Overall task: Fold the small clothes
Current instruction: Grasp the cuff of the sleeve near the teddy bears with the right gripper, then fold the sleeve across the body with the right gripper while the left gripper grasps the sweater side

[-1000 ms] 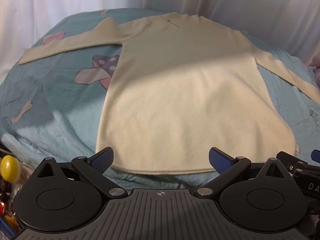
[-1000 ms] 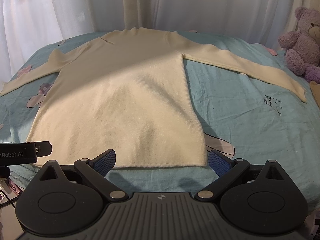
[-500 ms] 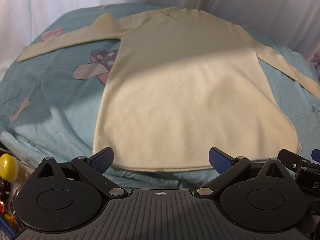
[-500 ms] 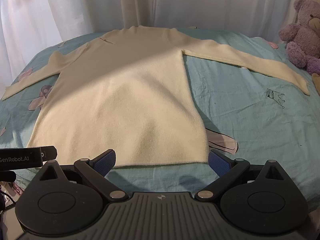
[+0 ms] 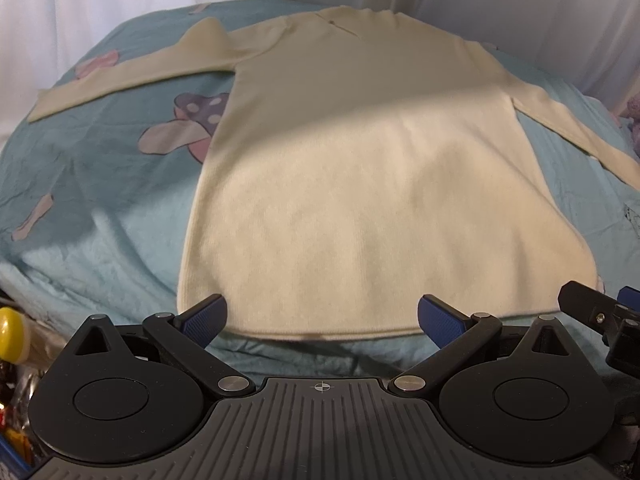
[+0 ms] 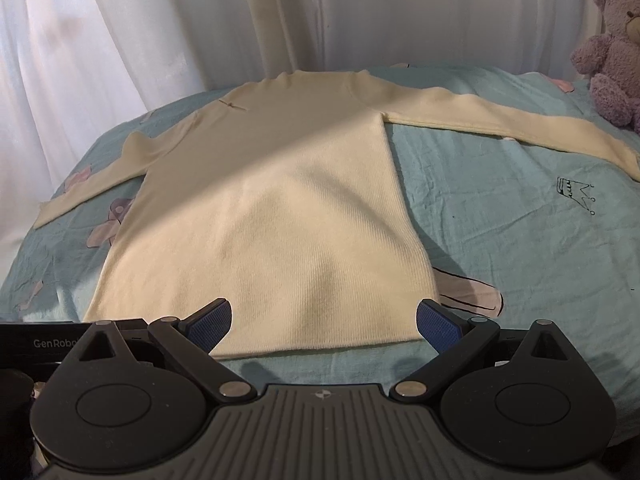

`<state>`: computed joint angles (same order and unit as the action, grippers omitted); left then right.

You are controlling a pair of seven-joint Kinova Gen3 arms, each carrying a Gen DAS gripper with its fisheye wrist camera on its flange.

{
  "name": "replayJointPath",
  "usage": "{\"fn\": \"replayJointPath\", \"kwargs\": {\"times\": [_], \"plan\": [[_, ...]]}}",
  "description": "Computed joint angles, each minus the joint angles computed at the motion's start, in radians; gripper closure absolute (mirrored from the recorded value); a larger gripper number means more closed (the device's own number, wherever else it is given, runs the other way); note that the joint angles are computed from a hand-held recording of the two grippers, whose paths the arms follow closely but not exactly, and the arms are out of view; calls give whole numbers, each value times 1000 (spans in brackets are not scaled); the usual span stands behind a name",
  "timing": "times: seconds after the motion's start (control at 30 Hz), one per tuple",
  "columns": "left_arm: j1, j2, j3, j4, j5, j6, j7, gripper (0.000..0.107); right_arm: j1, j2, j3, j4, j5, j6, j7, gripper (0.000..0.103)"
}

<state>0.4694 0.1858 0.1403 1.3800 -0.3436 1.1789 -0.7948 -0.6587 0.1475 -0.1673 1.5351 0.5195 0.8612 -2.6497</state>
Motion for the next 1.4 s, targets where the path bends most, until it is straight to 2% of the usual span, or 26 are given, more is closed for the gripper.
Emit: {"fn": "replayJointPath", "kwargs": {"times": [0.1, 0.2, 0.27, 0.37, 0.47, 0.53, 0.57, 0.6, 0.63, 0.67, 0.7, 0.77, 0.83, 0.97, 1.03, 1.07, 1.13, 1.2, 1.3, 1.37, 1.4], "plan": [[-15, -12, 1, 19, 26, -39, -13, 4, 45, -32, -26, 75, 72, -109, -113, 4], [-27, -11, 2, 24, 50, -59, -27, 4, 180, -51, -131, 152, 165, -217, -221, 4], [-33, -6, 2, 23, 60, -68, -37, 4, 234, -53, -146, 193, 218, -282, -292, 4], [-46, -17, -4, 52, 73, -129, -48, 4, 218, -59, -41, 224, 283, -321, -414, 4], [-65, -39, -6, 94, 77, -224, -33, 4, 207, -53, 98, 214, 347, -303, -536, 4], [-67, -14, -7, 60, 72, -214, -57, 4, 222, -34, 170, 194, 388, -266, -618, 6], [-58, 4, -9, 37, 52, -201, -52, 4, 249, -21, 179, 189, 406, -258, -658, 14], [-48, 23, -14, 12, 32, -185, -40, 4, 295, -8, 186, 186, 409, -262, -699, 27], [-43, 42, -19, -12, 25, -172, -35, 4, 342, 3, 191, 187, 396, -281, -733, 36], [-45, 59, -24, -33, 33, -166, -35, 4, 388, 14, 196, 190, 366, -313, -752, 55], [-50, 75, -30, -53, 47, -164, -33, 4, 434, 29, 210, 196, 326, -354, -774, 63], [-61, 100, -41, -78, 82, -173, -21, 4, 527, 51, 194, 206, 253, -413, -801, 63], [-76, 127, -48, -106, 124, -178, -15, 4, 612, 72, 162, 219, 234, -468, -841, 63], [-80, 175, -62, -154, 159, -181, -9, 4, 666, 97, 171, 246, 316, -574, -964, 69], [-73, 194, -73, -175, 155, -174, -3, 4, 726, 118, 119, 232, 314, -596, -971, 80], [-70, 201, -78, -181, 153, -173, 0, 4, 753, 128, 87, 218, 298, -582, -953, 94], [-67, 210, -87, -188, 151, -171, 11, 4, 750, 140, 69, 173, 258, -512, -892, 97], [-77, 220, -88, -199, 163, -159, 9, 4, 675, 147, 114, 131, 282, -430, -818, 97], [-114, 234, -77, -209, 204, -150, -38, 4, 536, 162, 164, 53, 388, -320, -749, 97], [-135, 245, -72, -222, 230, -135, -72, 4, 462, 165, 170, 12, 460, -311, -730, 97], [-148, 245, -68, -220, 247, -139, -93, 4, 438, 167, 146, -16, 500, -332, -712, 97]]}}
